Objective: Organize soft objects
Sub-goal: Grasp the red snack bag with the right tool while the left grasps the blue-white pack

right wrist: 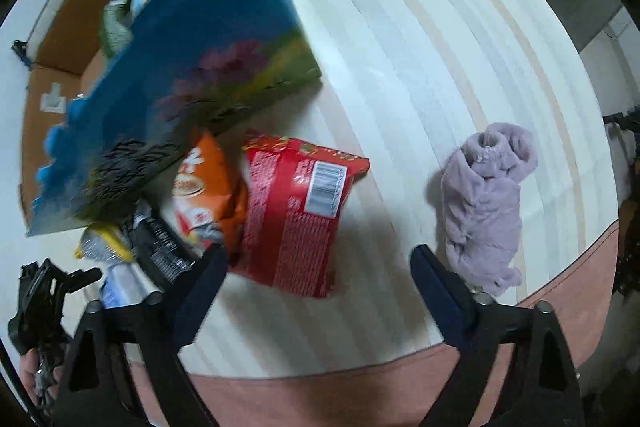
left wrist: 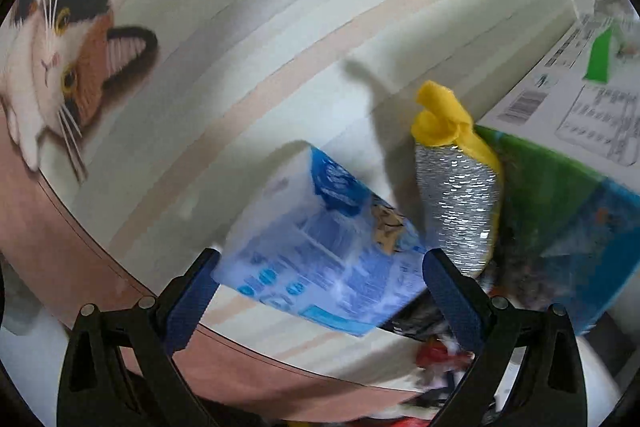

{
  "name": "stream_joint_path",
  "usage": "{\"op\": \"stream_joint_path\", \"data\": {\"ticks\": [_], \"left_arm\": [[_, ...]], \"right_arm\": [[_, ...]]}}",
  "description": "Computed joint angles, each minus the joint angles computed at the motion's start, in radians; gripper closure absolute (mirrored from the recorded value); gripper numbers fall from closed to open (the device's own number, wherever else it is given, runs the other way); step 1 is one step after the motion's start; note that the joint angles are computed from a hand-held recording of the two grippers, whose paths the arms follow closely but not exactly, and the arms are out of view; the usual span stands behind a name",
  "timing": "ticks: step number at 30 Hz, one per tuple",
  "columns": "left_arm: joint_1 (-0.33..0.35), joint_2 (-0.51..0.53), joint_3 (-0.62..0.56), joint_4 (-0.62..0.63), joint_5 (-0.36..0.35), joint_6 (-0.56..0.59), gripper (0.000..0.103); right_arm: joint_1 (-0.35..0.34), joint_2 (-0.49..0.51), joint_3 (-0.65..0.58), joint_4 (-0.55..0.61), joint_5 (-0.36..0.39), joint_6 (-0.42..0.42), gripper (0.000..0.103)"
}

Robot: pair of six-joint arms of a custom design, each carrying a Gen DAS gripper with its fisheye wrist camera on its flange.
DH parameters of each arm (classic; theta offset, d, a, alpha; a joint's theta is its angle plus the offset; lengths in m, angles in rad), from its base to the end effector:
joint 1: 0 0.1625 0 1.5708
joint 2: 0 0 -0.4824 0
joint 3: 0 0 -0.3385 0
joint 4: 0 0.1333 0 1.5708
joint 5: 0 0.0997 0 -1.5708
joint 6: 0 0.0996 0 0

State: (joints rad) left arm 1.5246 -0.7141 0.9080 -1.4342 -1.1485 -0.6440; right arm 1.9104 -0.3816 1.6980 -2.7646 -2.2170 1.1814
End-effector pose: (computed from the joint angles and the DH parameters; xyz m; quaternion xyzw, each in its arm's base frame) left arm 0.1388 -0.7687 0.2949 -0.2511 0.9319 0.0814 0.2489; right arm 0.2764 -0.5622 -0.0766 -0.3690 -0.8718 0.1764 0.2696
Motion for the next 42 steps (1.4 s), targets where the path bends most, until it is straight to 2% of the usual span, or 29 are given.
{"op": "stream_joint_path", "data": {"ticks": [3,6,9,11,14,16,20,21,23,25,26,28,29,32,34,35,38,41,42], "left_arm": [[-0.02,0.012,-0.006,0.049,0.094,0.056,0.001],[-0.037,-0.004,0.048,0.072,0.175,0.116,0.001],[-0.057,-0.041,0.156,0.036,0.25,0.18,0.001],[-0.076,-0.062,0.225,0.002,0.313,0.264,0.004],[-0.114,-0.096,0.341,-0.086,0.396,0.428,0.006],[-0.117,-0.103,0.343,-0.101,0.364,0.447,0.006],[-0.069,-0.102,0.246,-0.049,0.155,0.305,0.006],[-0.058,-0.116,0.259,-0.061,0.109,0.273,0.006],[-0.041,-0.115,0.248,-0.037,0.073,0.213,0.006],[-0.028,-0.105,0.241,-0.006,0.055,0.169,0.006],[-0.022,-0.102,0.242,-0.001,0.05,0.159,0.006],[-0.022,-0.103,0.269,-0.022,0.059,0.144,0.007],[-0.015,-0.09,0.245,-0.024,0.08,0.163,0.01],[-0.041,-0.1,0.292,-0.069,0.162,0.221,0.023],[-0.071,-0.097,0.327,-0.096,0.221,0.282,0.036],[-0.076,-0.094,0.322,-0.091,0.24,0.307,0.038],[-0.105,-0.113,0.414,-0.156,0.31,0.382,0.038],[-0.105,-0.105,0.416,-0.156,0.307,0.37,0.038],[-0.095,-0.096,0.364,-0.132,0.306,0.382,0.039]], "right_arm": [[-0.016,0.016,-0.017,0.017,0.008,0.0,0.021],[-0.024,0.028,-0.026,0.013,0.014,-0.017,0.021],[-0.025,0.034,-0.034,0.017,0.018,-0.033,0.024],[-0.025,0.036,-0.046,0.035,0.025,-0.055,0.028],[-0.017,0.038,-0.084,0.126,0.027,-0.089,0.029],[-0.014,0.05,-0.104,0.121,0.043,-0.103,0.029],[-0.025,0.047,-0.08,0.049,0.06,-0.088,0.029],[-0.035,0.05,-0.071,0.021,0.079,-0.074,0.029],[-0.054,0.05,-0.04,-0.044,0.114,-0.068,0.029],[-0.068,0.057,-0.036,-0.053,0.14,-0.062,0.03],[-0.076,0.049,-0.018,-0.067,0.146,-0.07,0.039],[-0.067,0.051,-0.02,-0.039,0.128,-0.073,0.046],[-0.063,0.052,-0.024,-0.019,0.122,-0.078,0.047],[-0.046,0.054,-0.04,0.067,0.132,-0.101,0.048],[-0.03,0.057,-0.049,0.14,0.129,-0.131,0.048],[-0.022,0.06,-0.052,0.179,0.131,-0.152,0.048],[-0.004,0.07,-0.06,0.247,0.133,-0.18,0.049],[0.013,0.08,-0.064,0.267,0.119,-0.173,0.048],[0.015,0.082,-0.068,0.273,0.11,-0.164,0.048]]}}
